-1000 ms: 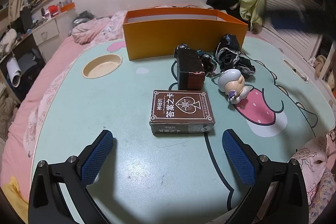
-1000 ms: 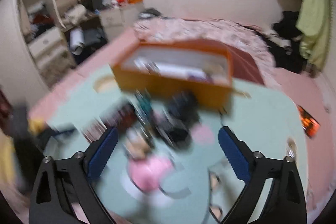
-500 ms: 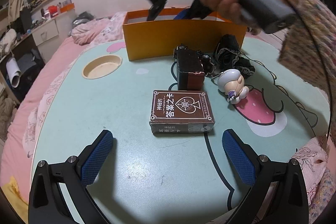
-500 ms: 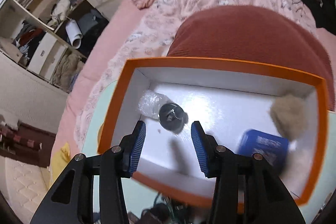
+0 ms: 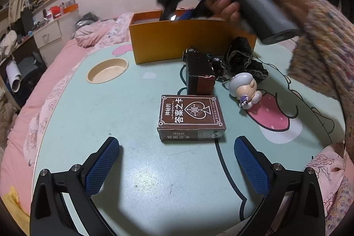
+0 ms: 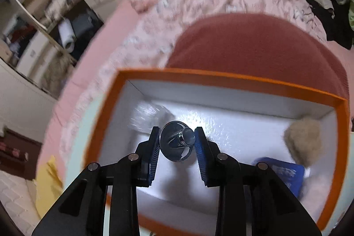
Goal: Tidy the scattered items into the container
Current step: 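Reach into the orange box and grasp the round metal cap with the right gripper, then set the round cap on the table beside the figurine and open the right gripper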
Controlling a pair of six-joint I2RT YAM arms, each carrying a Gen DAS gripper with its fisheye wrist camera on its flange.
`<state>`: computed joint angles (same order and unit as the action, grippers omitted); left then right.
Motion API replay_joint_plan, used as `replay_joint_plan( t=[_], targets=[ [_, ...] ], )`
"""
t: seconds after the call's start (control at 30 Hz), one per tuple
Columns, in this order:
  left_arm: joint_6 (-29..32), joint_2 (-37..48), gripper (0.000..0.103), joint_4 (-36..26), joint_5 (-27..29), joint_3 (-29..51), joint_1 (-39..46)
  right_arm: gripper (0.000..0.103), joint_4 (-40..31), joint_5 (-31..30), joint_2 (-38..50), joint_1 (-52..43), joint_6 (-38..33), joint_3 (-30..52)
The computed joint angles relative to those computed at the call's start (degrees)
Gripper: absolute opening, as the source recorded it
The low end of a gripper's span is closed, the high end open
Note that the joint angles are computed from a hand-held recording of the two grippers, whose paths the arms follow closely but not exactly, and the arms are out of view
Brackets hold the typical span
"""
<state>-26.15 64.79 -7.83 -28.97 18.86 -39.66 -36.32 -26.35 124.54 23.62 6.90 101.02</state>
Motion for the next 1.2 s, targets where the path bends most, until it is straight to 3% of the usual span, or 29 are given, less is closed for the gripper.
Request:
replay_joint_plan(
  t=[0.17, 0.37, 0.63, 0.93, 1.0, 1.07, 1.1, 1.2],
  targets=[
    [0.2, -0.2, 0.103, 0.0, 0.1, -0.2, 0.1, 0.032, 10.9, -3.2, -16.5, -4.0, -0.8, -17.8],
    [0.4, -0.3, 0.103, 0.1, 0.2, -0.2, 0.2, 0.032, 10.2, -9.9, -31.9, -9.7, -10.1, -35.5],
    [0.6, -0.5, 0.103, 0.1, 0.3, -0.3, 0.3, 0.032, 5.5, -14.7, -29.0, -14.2, -19.9, -43.0],
    [0.9, -0.7, 0.103, 0.2, 0.5, -0.4, 0.5, 0.034, 9.6, -13.6, -25.1, -10.6, -18.7, -45.4],
    [0.8, -0.7, 0.103, 0.2, 0.6, -0.4, 0.5, 0.041, 10.1, -15.0, -25.2, -11.2, -18.0, -46.0],
    [0.9, -0.6, 0.103, 0.2, 0.5, -0.3, 0.5, 0.064, 13.7, -15.9, -28.1, -12.2, -15.8, -49.4],
    [1.0, -0.8, 0.103, 0.2, 0.6, -0.4, 0.5, 0.069, 16.6, -15.5, -30.4, -12.7, -14.5, -52.0],
    [1.0, -0.7, 0.103, 0.2, 0.6, -0.4, 0.5, 0.072, 23.4, -12.4, -37.9, -13.2, -14.9, -60.3]
  ],
)
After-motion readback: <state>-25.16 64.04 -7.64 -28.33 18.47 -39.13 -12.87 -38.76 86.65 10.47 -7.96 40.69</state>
